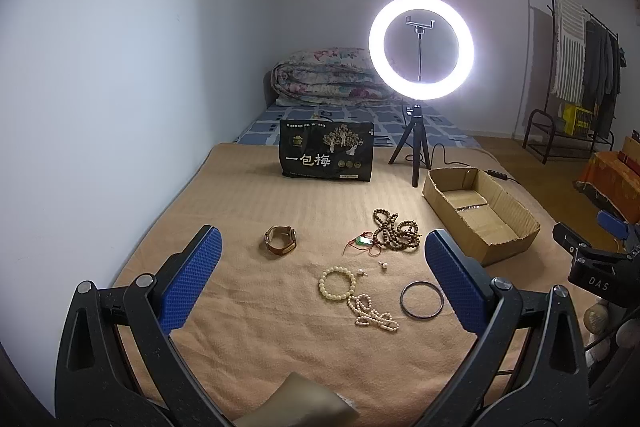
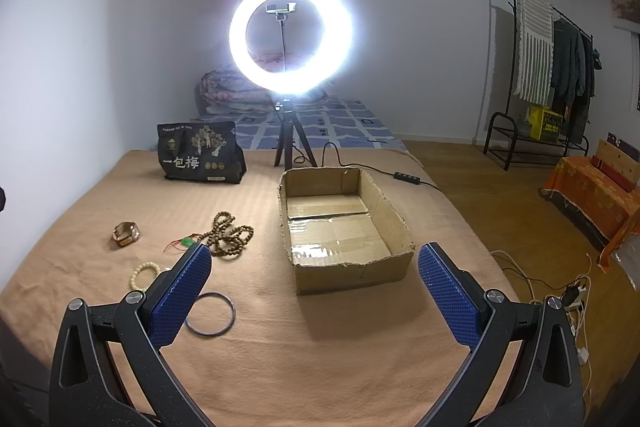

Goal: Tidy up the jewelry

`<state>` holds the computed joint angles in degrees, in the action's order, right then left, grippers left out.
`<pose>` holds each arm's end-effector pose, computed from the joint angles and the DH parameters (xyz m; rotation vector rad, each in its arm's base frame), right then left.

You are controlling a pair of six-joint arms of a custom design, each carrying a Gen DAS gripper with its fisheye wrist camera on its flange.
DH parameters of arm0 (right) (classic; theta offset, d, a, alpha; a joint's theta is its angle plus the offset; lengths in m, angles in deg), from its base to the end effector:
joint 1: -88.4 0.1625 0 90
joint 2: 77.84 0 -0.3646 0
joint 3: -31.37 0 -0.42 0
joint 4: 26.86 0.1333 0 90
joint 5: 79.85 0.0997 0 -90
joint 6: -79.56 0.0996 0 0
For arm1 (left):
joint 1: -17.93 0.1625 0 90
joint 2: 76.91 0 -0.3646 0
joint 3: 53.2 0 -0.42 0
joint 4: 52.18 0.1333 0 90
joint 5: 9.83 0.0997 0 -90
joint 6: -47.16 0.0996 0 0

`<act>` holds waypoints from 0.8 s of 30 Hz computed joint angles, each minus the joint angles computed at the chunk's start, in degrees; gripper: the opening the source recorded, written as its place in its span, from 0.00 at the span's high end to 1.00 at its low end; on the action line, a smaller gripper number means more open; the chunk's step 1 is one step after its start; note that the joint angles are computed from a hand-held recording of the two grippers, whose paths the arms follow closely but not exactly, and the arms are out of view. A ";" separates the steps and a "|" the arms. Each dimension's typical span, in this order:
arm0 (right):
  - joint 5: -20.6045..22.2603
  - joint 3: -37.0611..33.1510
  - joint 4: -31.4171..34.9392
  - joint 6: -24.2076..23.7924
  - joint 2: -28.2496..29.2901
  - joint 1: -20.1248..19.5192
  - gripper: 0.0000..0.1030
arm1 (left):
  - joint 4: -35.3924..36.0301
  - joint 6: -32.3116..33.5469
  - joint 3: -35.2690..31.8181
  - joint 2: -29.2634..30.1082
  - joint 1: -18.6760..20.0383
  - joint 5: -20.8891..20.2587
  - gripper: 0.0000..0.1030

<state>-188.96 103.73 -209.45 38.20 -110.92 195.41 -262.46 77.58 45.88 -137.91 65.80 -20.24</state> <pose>0.3203 -0.7027 0.1193 0.9991 -2.2072 1.0989 -0.1899 -0.5547 0.3187 0.0084 1.7872 -1.3775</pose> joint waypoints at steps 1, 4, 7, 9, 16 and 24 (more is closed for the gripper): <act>0.14 0.16 0.01 0.00 -0.17 -0.07 0.00 | 0.17 -0.12 0.01 -0.03 0.01 -0.04 0.00; 0.14 0.16 0.03 0.02 -0.17 -0.05 0.00 | 0.34 -0.23 -0.03 -0.06 -0.08 0.08 0.00; 0.32 0.16 -0.03 -0.12 -0.07 -0.09 0.00 | 0.43 -0.44 0.03 -0.07 -0.06 0.00 0.00; 0.31 0.12 0.06 -0.16 -0.04 -0.06 0.00 | 0.03 0.00 -0.05 0.03 -0.10 0.04 0.00; 0.40 0.04 0.45 -0.10 -0.04 -0.04 0.00 | -0.23 0.13 0.01 0.05 -0.09 0.05 0.00; 0.52 0.09 0.44 -0.05 -0.09 -0.02 0.00 | 0.26 -0.13 -0.14 -0.01 -0.18 0.10 0.00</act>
<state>-188.44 103.82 -209.01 38.15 -111.00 195.39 -262.20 77.45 45.75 -137.92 65.62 -20.14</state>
